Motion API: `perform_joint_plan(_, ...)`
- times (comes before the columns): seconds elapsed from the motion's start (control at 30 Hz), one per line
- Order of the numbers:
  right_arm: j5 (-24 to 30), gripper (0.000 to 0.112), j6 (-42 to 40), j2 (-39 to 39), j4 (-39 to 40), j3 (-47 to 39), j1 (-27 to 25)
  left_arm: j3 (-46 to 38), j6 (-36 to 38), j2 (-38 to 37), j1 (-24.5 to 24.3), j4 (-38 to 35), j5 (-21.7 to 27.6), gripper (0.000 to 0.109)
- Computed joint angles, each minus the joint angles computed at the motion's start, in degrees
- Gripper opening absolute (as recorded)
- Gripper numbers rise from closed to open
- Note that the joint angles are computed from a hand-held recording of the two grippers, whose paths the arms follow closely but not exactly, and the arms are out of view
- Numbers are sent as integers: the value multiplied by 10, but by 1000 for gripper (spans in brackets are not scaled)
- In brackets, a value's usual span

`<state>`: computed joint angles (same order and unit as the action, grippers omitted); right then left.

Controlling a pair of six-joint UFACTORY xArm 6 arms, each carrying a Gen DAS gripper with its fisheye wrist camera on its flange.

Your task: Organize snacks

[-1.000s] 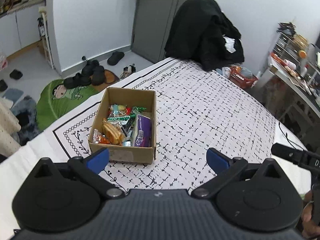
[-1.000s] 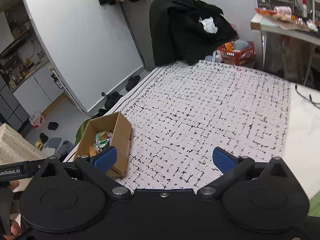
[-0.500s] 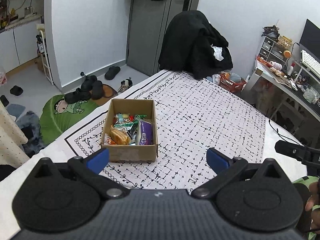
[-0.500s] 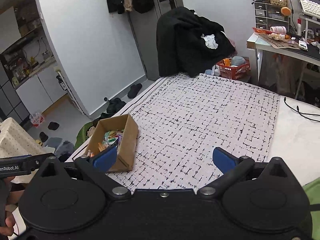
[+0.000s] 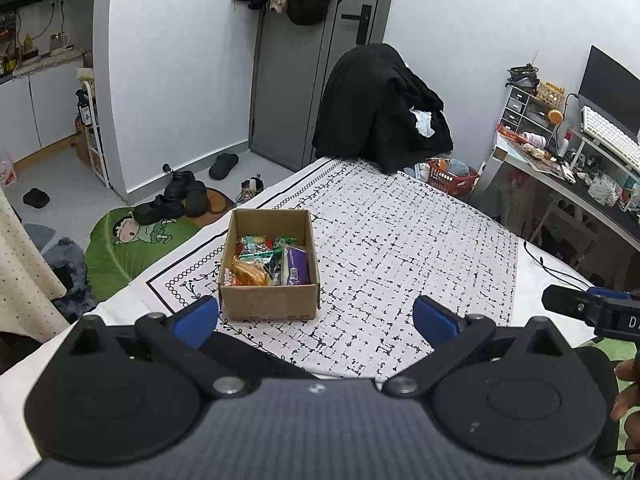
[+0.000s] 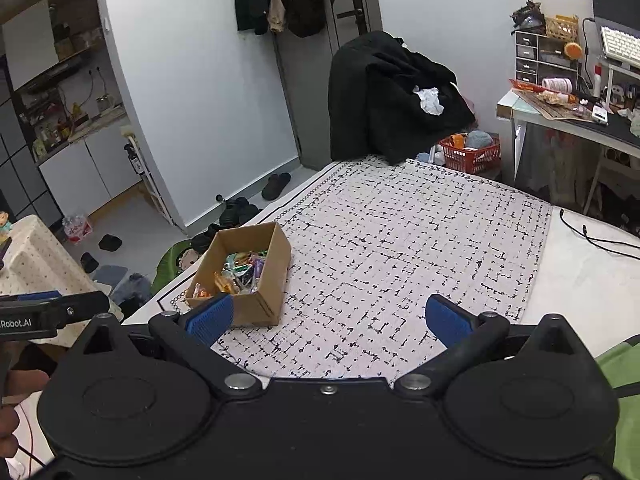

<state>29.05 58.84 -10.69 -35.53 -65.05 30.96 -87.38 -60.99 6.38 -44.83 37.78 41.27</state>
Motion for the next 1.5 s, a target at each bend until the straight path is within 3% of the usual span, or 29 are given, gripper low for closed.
perform_joint_plan(0.5, 28, 103, 58, -40, -53, 28, 32, 84, -32, -73, -5, 34, -18, 103)
perform_joint_plan(1.5, 33, 103, 65, -49, -57, 40, 41, 106, -38, -90, -11, 34, -17, 103)
